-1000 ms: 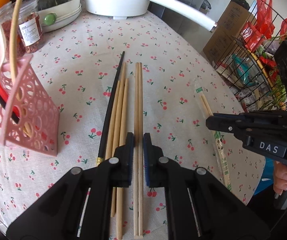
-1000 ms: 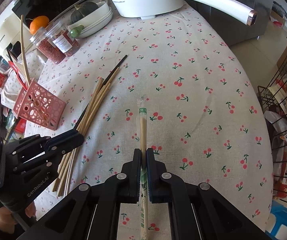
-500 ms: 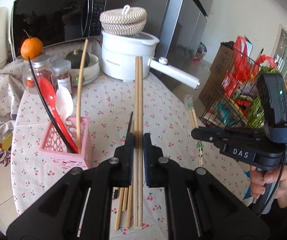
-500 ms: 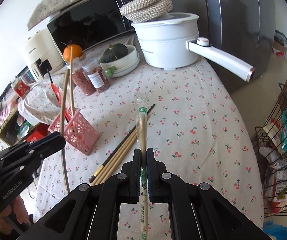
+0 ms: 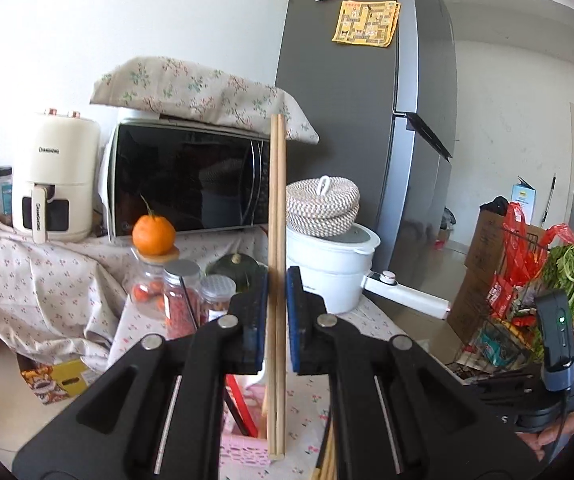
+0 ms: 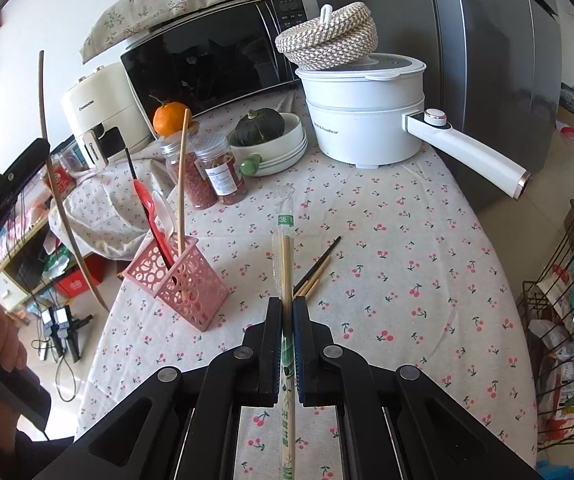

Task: Organize utensils
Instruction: 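Insert the wooden chopstick into the basket with the left tool while the right tool carries the wrapped one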

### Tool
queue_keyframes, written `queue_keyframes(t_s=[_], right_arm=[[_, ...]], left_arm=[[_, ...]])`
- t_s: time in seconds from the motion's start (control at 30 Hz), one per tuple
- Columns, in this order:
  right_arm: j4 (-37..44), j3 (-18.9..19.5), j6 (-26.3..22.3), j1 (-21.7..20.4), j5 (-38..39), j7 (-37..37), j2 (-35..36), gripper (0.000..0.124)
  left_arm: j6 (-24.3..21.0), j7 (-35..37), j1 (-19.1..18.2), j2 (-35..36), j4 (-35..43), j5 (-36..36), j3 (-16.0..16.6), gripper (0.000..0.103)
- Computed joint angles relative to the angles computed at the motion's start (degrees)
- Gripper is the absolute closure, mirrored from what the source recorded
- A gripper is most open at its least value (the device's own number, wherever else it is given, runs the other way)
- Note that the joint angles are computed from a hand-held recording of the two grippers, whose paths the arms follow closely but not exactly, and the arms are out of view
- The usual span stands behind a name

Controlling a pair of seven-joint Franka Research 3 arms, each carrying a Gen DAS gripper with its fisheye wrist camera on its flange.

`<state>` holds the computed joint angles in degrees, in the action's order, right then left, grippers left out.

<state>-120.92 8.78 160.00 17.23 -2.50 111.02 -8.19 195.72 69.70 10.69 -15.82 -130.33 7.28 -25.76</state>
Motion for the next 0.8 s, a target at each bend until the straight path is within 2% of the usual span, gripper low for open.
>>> queue_keyframes(t_s=[0.07,0.1,0.13,0.23,0.33,0.4,0.43,0.5,0.6,0.7,0.8], right_arm=[[0.12,0.19,0.06,-0.09,-0.57,0.47,0.13,0.118],[0.24,0.23,0.12,-0.09,-0.72,0.7,0.22,0.118],[0.36,0.25,0.2,-0.05,-0.73,0.89,0.33,0.118],[0.72,0.37,0.5,0.13,-1.09,1.27,0.56,0.118],[1.28,0.68,0.78,0.09,-2.65,2.25,1.12,0.118],[1.9,0.75,0.52,0.22,-3.47,3.0,1.72,0.118],[2.25,0.75,0.31,0.37,-3.74,3.25,2.06,0.118],[2.83,0.75,-0.04,0.75,-4.46,3.72,2.61,0.118],[3.64,0.76,-0.49,1.38,-5.78,4.43,3.31,0.118],[4.03,0.72,-0.25,1.95,-6.96,5.69,3.65,0.118],[4.3,0.74,0.4,2.3,-8.18,7.29,3.75,0.118]], left_arm=[[1.18,3.64,8.19,0.5,1.32,-2.04,-7.76,0.093],[1.7,6.87,11.0,1.08,2.07,-4.04,-10.65,0.093],[1.79,8.4,12.25,1.42,2.63,-4.2,-11.54,0.093],[2.88,9.23,8.02,3.85,3.27,-2.93,-7.0,0.093],[6.95,12.84,8.93,4.42,0.73,-9.1,-8.97,0.093],[4.37,12.95,6.3,5.33,1.19,-7.04,-6.16,0.093],[4.95,14.91,5.69,5.68,1.14,-9.45,-6.16,0.093],[4.48,10.95,1.17,6.15,1.41,-5.87,-0.92,0.093],[5.49,11.6,-1.86,6.61,1.65,-6.82,1.83,0.093],[6.05,13.27,-3.53,7.62,1.99,-8.86,3.06,0.093],[5.55,10.23,-7.65,8.69,2.29,-6.03,7.78,0.093]])
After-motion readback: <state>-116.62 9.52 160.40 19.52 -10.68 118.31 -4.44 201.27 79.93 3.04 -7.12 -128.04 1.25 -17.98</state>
